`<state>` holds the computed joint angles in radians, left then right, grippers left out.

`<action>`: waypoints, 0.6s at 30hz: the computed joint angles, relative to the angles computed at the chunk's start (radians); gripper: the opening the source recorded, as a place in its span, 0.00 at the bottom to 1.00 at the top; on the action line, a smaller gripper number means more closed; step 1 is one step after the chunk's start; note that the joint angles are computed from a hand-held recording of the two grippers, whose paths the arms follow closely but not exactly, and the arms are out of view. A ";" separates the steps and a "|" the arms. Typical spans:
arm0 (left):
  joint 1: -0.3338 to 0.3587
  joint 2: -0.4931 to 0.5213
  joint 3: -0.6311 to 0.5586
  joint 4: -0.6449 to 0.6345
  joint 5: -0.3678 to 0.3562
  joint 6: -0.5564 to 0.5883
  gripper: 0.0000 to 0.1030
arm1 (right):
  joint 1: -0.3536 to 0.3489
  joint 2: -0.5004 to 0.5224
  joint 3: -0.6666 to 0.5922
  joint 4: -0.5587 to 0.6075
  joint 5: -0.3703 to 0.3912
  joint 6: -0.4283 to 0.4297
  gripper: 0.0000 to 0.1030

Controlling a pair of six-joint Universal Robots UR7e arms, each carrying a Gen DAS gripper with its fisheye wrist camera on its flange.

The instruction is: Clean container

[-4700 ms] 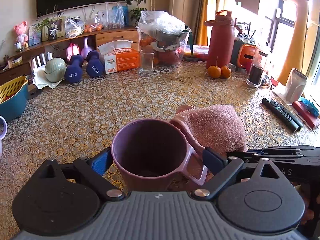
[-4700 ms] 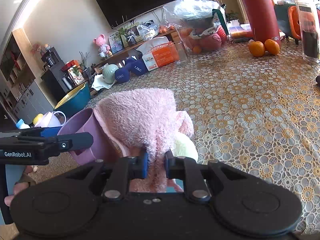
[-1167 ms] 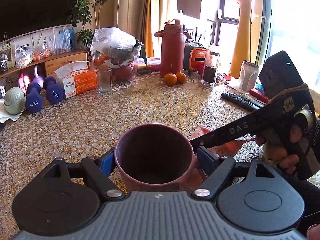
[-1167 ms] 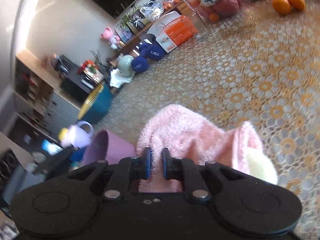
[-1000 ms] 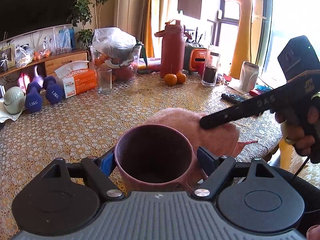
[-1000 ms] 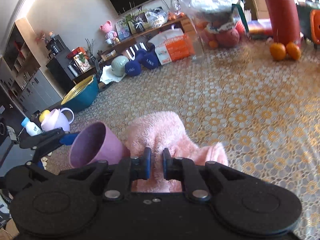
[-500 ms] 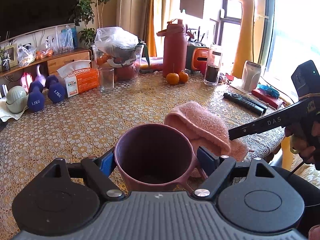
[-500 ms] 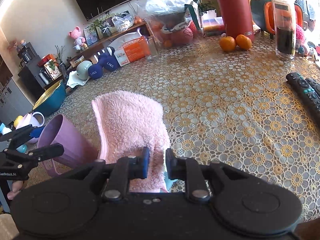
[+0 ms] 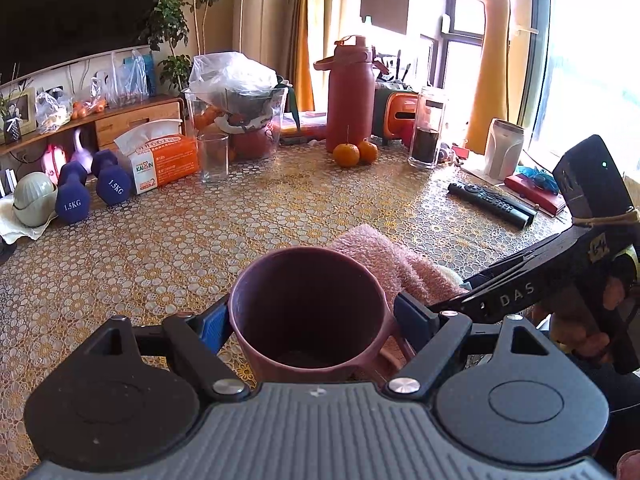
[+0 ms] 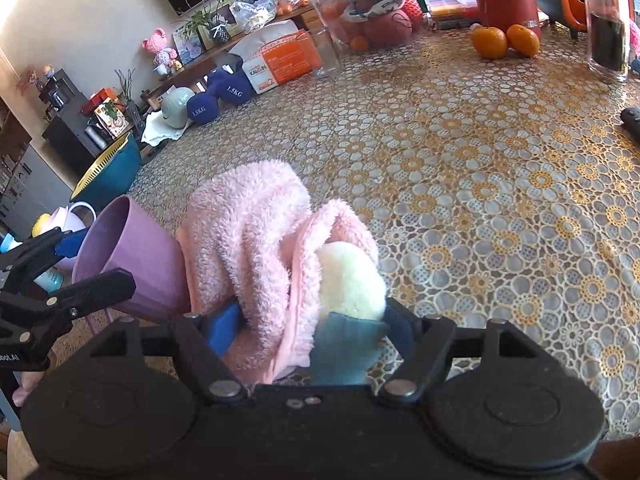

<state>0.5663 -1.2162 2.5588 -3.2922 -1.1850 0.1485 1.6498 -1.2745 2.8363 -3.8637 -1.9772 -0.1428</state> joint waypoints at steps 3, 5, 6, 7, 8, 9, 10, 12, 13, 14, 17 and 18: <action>0.000 0.001 0.000 -0.001 0.001 -0.002 0.82 | 0.080 0.107 -0.038 -0.070 -0.096 -0.012 0.73; 0.001 0.003 -0.001 -0.002 0.001 -0.002 0.82 | 0.111 0.152 -0.053 -0.096 -0.128 -0.028 0.70; 0.001 0.003 -0.001 -0.002 0.001 -0.002 0.82 | 0.132 0.182 -0.061 -0.120 -0.160 -0.041 0.68; 0.002 0.003 -0.001 -0.002 0.000 -0.001 0.82 | 0.154 0.216 -0.067 -0.156 -0.195 -0.056 0.65; 0.001 0.003 -0.001 -0.003 0.000 -0.001 0.82 | 0.165 0.235 -0.069 -0.186 -0.212 -0.068 0.58; 0.002 0.004 -0.001 -0.004 -0.001 -0.001 0.82 | 0.167 0.237 -0.065 -0.203 -0.210 -0.071 0.52; 0.002 0.004 0.000 -0.005 0.000 -0.001 0.82 | 0.162 0.223 -0.060 -0.211 -0.197 -0.066 0.49; 0.001 0.004 0.000 -0.006 0.000 -0.001 0.82 | 0.154 0.181 -0.050 -0.221 -0.171 -0.056 0.41; 0.001 0.004 0.001 -0.006 0.000 0.001 0.82 | 0.148 0.149 -0.045 -0.219 -0.148 -0.062 0.40; 0.001 0.002 0.003 -0.008 0.000 0.004 0.82 | 0.136 0.104 -0.038 -0.202 -0.107 -0.068 0.39; 0.000 0.001 0.008 -0.018 -0.001 0.009 0.82 | 0.089 -0.057 -0.025 -0.090 0.033 -0.076 0.39; -0.001 0.002 0.010 -0.021 -0.001 0.010 0.82 | 0.069 -0.114 -0.029 -0.023 0.088 -0.075 0.39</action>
